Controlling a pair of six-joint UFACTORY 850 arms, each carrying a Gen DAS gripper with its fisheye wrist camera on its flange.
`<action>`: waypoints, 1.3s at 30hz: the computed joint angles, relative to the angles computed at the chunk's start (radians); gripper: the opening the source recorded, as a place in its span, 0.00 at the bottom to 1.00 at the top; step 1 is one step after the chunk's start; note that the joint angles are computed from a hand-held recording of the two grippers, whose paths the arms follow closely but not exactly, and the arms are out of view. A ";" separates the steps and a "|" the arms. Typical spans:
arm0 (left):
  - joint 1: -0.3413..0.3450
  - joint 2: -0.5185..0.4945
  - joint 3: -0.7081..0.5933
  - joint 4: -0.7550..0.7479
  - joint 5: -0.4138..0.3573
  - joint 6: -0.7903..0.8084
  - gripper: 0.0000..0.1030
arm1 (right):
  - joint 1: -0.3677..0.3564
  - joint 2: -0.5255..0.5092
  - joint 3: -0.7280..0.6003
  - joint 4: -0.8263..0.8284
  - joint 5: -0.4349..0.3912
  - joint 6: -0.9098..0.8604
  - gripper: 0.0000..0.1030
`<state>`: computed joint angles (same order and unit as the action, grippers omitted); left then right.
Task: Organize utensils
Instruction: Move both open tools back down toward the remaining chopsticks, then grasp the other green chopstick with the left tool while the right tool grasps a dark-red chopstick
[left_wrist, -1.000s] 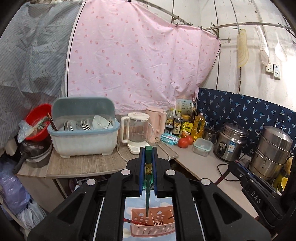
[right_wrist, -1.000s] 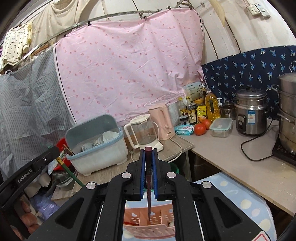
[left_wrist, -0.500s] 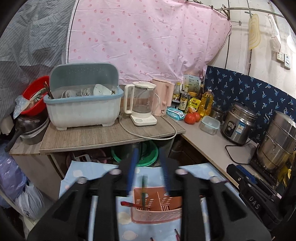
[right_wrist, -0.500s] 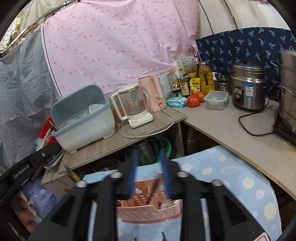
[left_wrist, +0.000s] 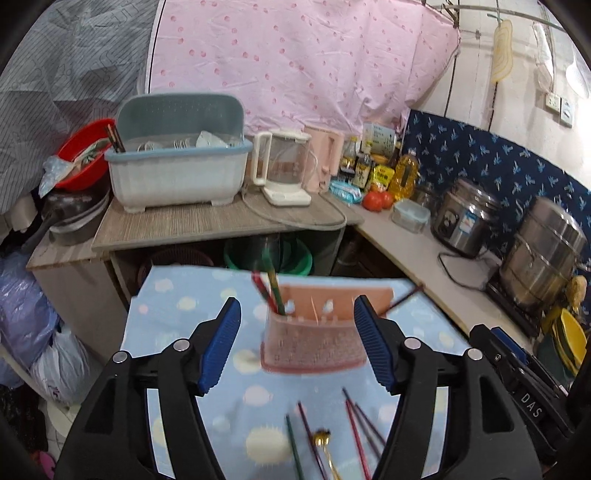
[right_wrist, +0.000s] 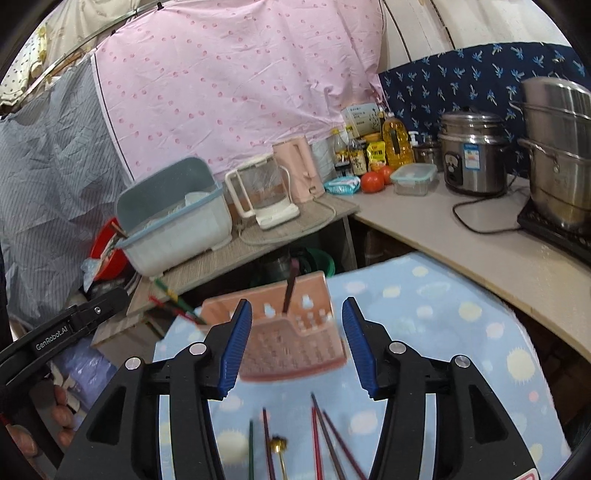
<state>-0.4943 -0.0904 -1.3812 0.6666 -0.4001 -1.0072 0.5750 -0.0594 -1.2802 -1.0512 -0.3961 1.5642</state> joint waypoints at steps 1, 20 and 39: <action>-0.008 0.012 0.022 -0.013 -0.006 0.009 0.59 | 0.005 0.015 0.025 0.009 0.001 0.001 0.48; -0.161 0.154 0.415 -0.175 -0.040 0.053 0.59 | 0.087 0.230 0.458 0.266 -0.070 -0.072 0.48; -0.197 0.156 0.490 -0.212 -0.040 0.039 0.58 | 0.079 0.181 0.491 0.249 -0.056 -0.099 0.29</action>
